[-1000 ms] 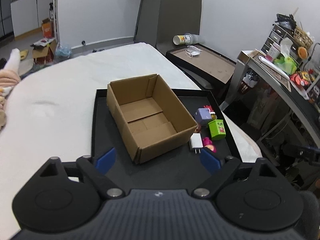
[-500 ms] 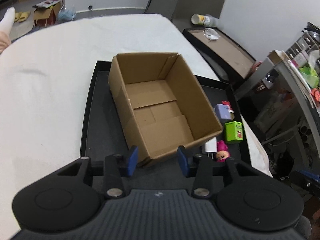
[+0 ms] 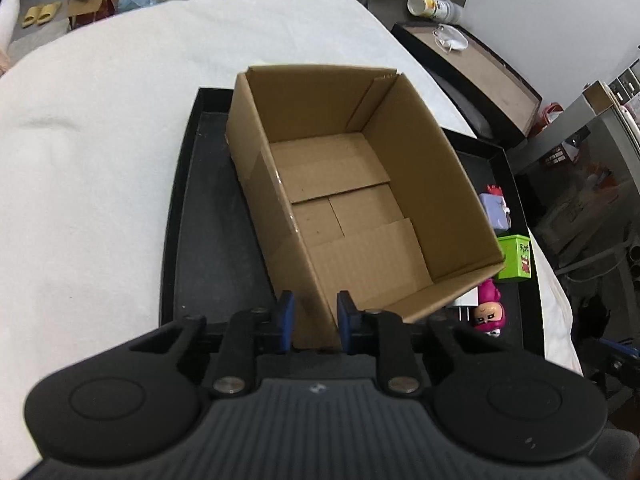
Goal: Organize rigid objects
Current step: 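Grip the cardboard box wall with the left tool while the right tool grasps the pink figurine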
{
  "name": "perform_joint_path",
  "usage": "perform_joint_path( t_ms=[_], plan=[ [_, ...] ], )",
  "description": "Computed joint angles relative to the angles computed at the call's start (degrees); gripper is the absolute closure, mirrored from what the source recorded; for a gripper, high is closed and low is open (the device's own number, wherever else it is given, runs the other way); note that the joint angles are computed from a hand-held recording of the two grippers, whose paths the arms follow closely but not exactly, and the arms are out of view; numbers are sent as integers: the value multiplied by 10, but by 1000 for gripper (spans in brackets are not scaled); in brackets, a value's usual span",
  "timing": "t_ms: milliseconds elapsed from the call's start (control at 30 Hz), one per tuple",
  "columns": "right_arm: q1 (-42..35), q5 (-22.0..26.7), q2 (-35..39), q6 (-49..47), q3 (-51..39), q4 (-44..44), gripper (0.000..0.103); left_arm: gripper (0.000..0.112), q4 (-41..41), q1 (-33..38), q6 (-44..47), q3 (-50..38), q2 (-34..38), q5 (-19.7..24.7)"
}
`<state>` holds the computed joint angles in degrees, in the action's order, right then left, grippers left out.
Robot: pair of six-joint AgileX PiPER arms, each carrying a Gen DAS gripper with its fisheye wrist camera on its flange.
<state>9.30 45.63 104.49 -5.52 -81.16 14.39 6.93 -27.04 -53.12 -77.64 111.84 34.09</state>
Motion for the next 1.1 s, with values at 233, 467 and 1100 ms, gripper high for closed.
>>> perform_joint_path(
  t_ms=[233,467,1100],
  plan=[
    [4,7,60,13,-45,-8,33,91,-26,10,47,-2,13,-1],
    [6,14,110,14,-79,-8,33,93,-22,14,65,31,-10,-9],
    [11,-5,177,-6,-113,-7,33,96,20,-1,44,119,-77,-27]
  ],
)
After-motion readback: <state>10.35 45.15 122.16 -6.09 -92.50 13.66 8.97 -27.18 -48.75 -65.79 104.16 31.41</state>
